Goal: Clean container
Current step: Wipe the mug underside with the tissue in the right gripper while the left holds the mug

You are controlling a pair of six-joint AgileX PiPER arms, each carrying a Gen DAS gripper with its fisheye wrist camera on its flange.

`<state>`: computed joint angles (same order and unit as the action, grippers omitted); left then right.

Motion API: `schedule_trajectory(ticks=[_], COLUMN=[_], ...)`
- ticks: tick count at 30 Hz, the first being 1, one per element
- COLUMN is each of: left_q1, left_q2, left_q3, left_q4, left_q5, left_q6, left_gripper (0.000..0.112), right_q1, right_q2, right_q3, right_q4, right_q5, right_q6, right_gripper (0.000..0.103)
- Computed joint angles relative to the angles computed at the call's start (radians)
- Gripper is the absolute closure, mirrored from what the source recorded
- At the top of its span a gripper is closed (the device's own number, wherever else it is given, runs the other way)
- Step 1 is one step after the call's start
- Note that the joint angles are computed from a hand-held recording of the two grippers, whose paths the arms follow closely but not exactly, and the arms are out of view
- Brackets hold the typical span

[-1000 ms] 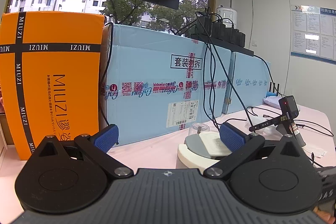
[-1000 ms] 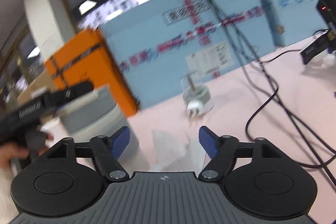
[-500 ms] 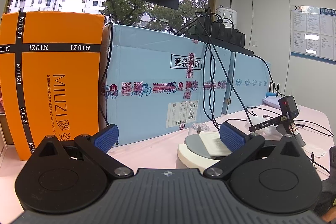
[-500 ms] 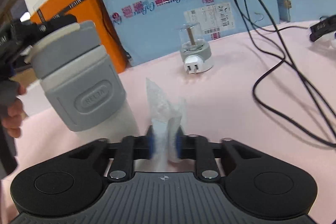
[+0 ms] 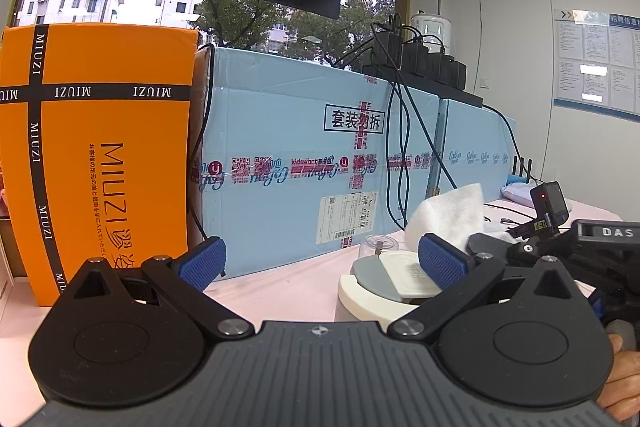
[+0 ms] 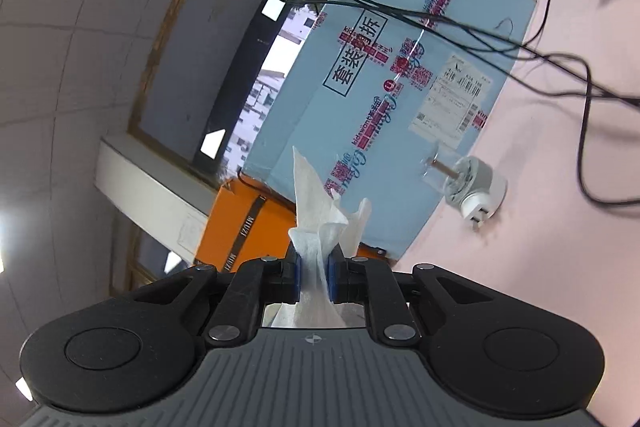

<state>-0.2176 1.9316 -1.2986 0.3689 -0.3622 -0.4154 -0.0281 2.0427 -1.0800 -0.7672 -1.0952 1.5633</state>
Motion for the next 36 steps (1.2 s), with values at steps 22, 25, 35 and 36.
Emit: schedule_trajectory(ticks=[22, 25, 35, 36], left_q1=[-0.001, -0.005, -0.006, -0.007], left_q2=[0.001, -0.002, -0.003, -0.003], left_q3=[-0.001, 0.004, 0.005, 0.005], left_q4=[0.026, 0.011, 0.011, 0.001], left_q5=[-0.003, -0.004, -0.004, -0.005], left_q6=[-0.021, -0.004, -0.001, 0.011], left_gripper=[0.009, 0.009, 0.009, 0.009], right_q1=[0.087, 0.091, 0.132, 0.139], right_q2=[0.07, 0.051, 0.047, 0.034], right_q3=[0.015, 0.02, 0.006, 0.013], right_q4=[0.191, 0.21, 0.246, 0.259], right_q5=[0.013, -0.008, 0.14, 0.167], right_q6=[0.054, 0.022, -0.108, -0.152], right_gripper=[0.091, 0.091, 0.091, 0.091])
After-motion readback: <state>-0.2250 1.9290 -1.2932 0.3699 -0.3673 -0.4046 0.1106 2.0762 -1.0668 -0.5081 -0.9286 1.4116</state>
